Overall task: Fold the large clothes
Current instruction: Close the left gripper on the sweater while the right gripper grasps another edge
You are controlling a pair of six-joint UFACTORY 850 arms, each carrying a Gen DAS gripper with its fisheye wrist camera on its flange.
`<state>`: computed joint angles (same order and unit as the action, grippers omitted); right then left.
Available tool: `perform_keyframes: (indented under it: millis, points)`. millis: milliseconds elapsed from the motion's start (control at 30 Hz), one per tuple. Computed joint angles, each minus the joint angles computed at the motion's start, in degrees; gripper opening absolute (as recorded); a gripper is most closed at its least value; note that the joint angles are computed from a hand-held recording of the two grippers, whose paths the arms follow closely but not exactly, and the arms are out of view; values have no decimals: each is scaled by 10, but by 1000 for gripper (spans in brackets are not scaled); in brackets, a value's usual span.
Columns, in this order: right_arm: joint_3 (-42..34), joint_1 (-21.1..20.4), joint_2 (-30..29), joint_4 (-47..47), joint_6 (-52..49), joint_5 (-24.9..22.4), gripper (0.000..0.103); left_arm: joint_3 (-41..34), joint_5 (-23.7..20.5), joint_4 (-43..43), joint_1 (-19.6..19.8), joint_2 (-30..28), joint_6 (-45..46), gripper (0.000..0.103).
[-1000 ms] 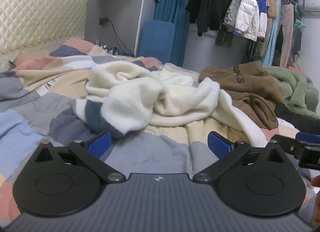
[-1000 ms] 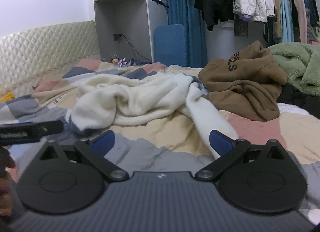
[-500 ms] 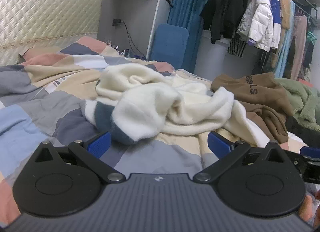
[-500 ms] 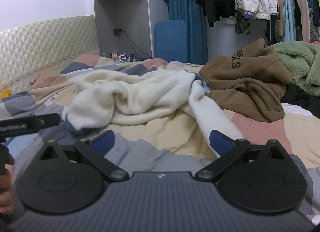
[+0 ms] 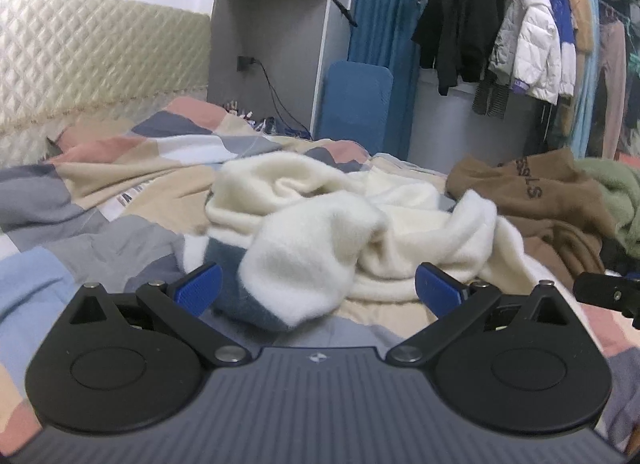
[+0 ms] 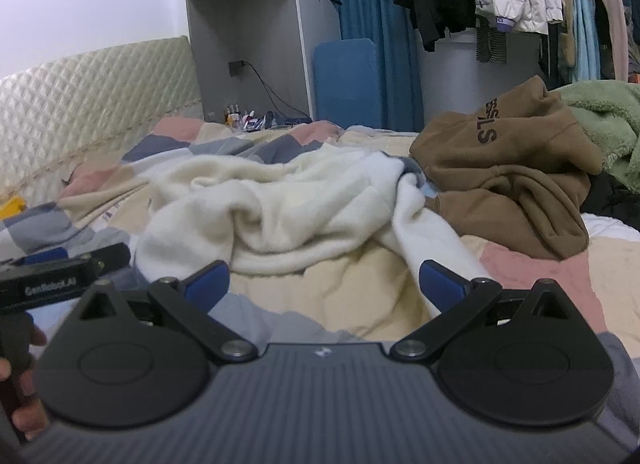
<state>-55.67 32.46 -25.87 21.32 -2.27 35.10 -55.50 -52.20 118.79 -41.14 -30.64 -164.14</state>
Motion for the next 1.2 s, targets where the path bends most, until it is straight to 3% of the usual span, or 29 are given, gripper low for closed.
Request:
perform_keyframes:
  millis: [167,300,667,833,933,1033,1167,1200]
  points:
    - [-33,-4,-15,-1,-7,-7,103,-23,7,-6,16,-5,38,103]
    - [-64,-9,-37,-11,-21,1,103,-46,38,20,36,-12,37,103]
    - [-217,-53,-145,-121,169,-92,103,-160,158,70,105,-113,58,103]
    - [-277,-67,-205,-184,244,-95,103,-195,191,124,123,-164,20,103]
    - [-298,-78,-233,-248,344,-94,102,-219,181,104,124,-191,57,103]
    - [-335,-95,-267,-394,497,-97,96,-231,164,91,125,-205,68,103]
    - [-376,-99,-297,-420,529,-96,88,-249,142,55,124,-225,102,102]
    - [-387,-100,-303,-425,525,-103,80,-252,141,51,125,-229,98,102]
